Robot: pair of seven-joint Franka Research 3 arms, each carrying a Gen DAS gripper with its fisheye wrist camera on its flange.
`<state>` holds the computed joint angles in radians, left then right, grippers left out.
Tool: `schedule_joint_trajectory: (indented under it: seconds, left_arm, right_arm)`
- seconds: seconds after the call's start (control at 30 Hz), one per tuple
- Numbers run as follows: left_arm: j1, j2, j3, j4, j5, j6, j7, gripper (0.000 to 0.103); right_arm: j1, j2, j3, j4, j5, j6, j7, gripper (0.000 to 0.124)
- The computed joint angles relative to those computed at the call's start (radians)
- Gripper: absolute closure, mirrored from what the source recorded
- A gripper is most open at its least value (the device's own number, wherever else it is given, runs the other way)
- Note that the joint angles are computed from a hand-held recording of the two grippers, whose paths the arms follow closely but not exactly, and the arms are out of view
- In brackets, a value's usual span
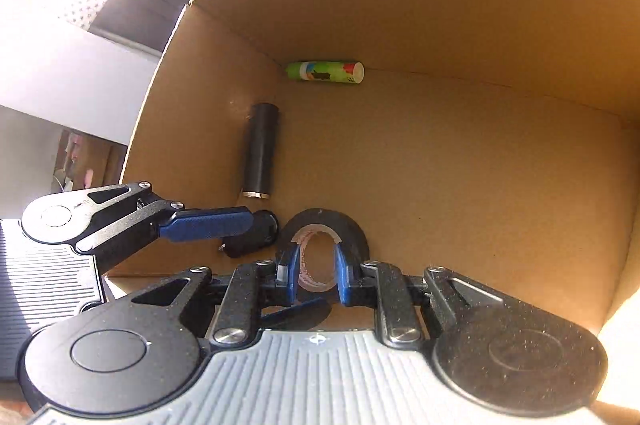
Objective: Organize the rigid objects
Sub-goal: 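Lift the tape roll into the box and open the right tool, then lower the right tool onto the pink plastic lid and grasp its rim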
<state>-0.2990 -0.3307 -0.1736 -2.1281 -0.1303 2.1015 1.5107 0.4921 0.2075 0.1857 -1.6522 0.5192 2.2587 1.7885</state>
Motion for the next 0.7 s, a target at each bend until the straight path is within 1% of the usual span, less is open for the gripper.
schedule_joint_trajectory:
  seconds: [0.07, 0.17, 0.27, 0.3, 0.4, 0.43, 0.5, 0.57, 0.63, 0.67, 0.7]
  left_arm:
    - [0.001, -0.02, 0.001, 0.0, -0.004, 0.002, -0.006, 0.03]
    - [-0.004, -0.092, 0.014, -0.036, -0.018, 0.032, 0.0, 0.03]
    - [-0.019, -0.184, 0.024, -0.09, -0.03, 0.075, -0.001, 0.029]
    - [-0.028, -0.228, 0.022, -0.118, -0.031, 0.107, -0.001, 0.028]
    - [-0.058, -0.345, 0.028, -0.195, -0.026, 0.166, -0.008, 0.024]
    - [-0.073, -0.388, 0.033, -0.224, -0.028, 0.185, -0.009, 0.023]
    - [-0.098, -0.461, 0.039, -0.281, -0.034, 0.216, -0.028, 0.022]
    - [-0.113, -0.522, 0.037, -0.332, -0.034, 0.238, -0.063, 0.022]
    - [-0.124, -0.569, 0.035, -0.384, -0.028, 0.261, -0.101, 0.02]
    - [-0.13, -0.595, 0.032, -0.41, -0.024, 0.267, -0.122, 0.02]
    - [-0.134, -0.621, 0.033, -0.436, -0.021, 0.271, -0.143, 0.019]
  right_arm:
    - [-0.002, -0.04, 0.0, -0.039, 0.018, 0.039, -0.006, 0.102]
    - [-0.005, -0.137, 0.002, -0.137, 0.076, 0.139, -0.028, 0.102]
    - [0.008, -0.274, 0.007, -0.283, 0.158, 0.291, -0.049, 0.102]
    - [0.017, -0.319, 0.009, -0.331, 0.181, 0.34, -0.056, 0.102]
    - [0.058, -0.474, 0.024, -0.491, 0.231, 0.503, -0.052, 0.102]
    - [0.073, -0.532, 0.038, -0.553, 0.231, 0.567, -0.034, 0.102]
    - [0.105, -0.618, 0.061, -0.651, 0.228, 0.669, 0.009, 0.102]
    - [0.156, -0.695, 0.074, -0.748, 0.254, 0.77, 0.054, 0.101]
    - [0.206, -0.743, 0.081, -0.817, 0.279, 0.844, 0.098, 0.101]
    - [0.218, -0.772, 0.1, -0.858, 0.291, 0.884, 0.138, 0.101]
    - [0.213, -0.787, 0.125, -0.884, 0.293, 0.912, 0.176, 0.1]
